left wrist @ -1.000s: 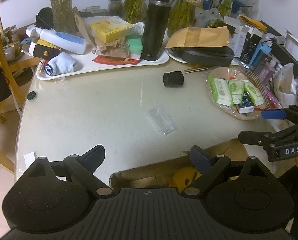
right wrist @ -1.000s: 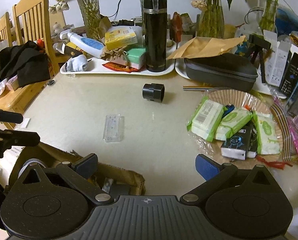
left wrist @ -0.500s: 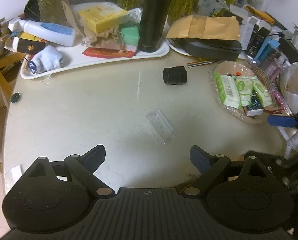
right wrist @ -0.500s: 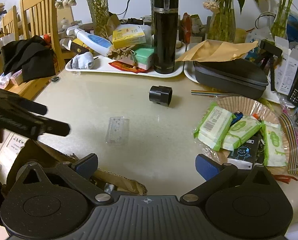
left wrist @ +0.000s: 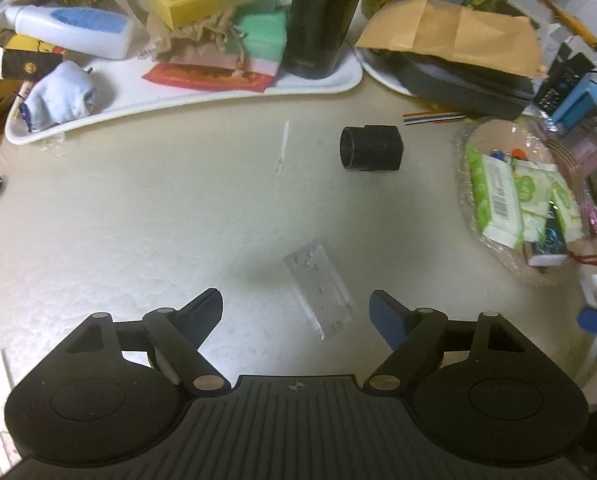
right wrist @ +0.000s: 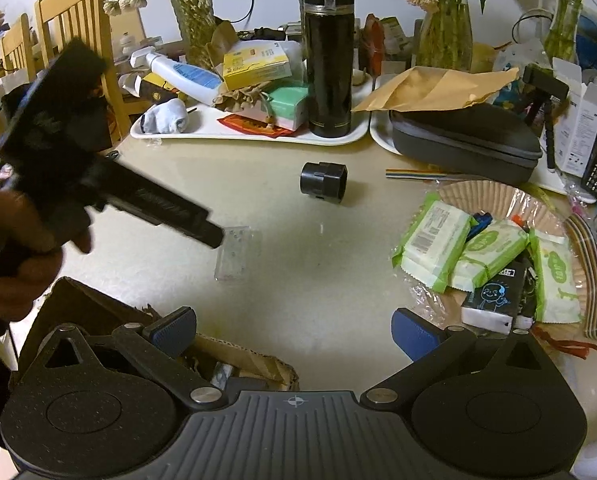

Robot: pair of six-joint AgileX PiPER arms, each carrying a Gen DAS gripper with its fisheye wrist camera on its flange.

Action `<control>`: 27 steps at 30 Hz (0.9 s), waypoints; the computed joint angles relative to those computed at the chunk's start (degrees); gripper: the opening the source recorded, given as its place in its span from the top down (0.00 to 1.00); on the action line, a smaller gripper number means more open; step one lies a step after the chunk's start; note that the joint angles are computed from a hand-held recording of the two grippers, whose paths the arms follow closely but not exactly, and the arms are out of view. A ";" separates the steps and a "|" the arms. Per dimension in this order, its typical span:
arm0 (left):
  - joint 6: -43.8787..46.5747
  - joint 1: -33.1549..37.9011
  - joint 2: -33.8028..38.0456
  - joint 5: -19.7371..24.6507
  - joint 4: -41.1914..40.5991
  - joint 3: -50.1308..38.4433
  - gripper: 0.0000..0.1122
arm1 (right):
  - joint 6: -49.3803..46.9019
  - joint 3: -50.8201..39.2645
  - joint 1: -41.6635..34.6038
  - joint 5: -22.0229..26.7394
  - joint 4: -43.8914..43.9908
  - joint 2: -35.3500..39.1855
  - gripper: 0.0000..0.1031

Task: Organize rigid objects
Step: 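Lower the left tool onto the clear plastic tray and close it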

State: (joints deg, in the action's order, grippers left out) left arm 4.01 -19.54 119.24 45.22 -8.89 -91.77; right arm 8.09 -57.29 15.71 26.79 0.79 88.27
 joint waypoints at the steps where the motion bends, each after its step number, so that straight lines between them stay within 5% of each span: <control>1: -1.13 -0.29 1.26 1.15 0.51 -1.83 0.28 | -0.15 -0.11 -0.08 0.26 0.22 0.11 0.00; 18: -20.53 -6.36 19.08 21.30 11.52 -29.69 0.57 | -1.15 -0.62 -0.75 1.63 2.29 0.53 0.00; 21: -23.18 -7.46 19.63 22.84 14.83 -30.82 0.69 | -0.70 -0.72 -0.90 1.79 2.09 0.67 0.00; 27: -22.72 -7.50 18.97 22.42 15.25 -29.78 0.71 | -0.35 -0.80 -0.81 1.93 1.74 0.72 0.00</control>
State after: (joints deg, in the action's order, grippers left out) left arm -18.71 -27.04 138.21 67.64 6.36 -121.55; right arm 7.73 -58.09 14.89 28.72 2.53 88.99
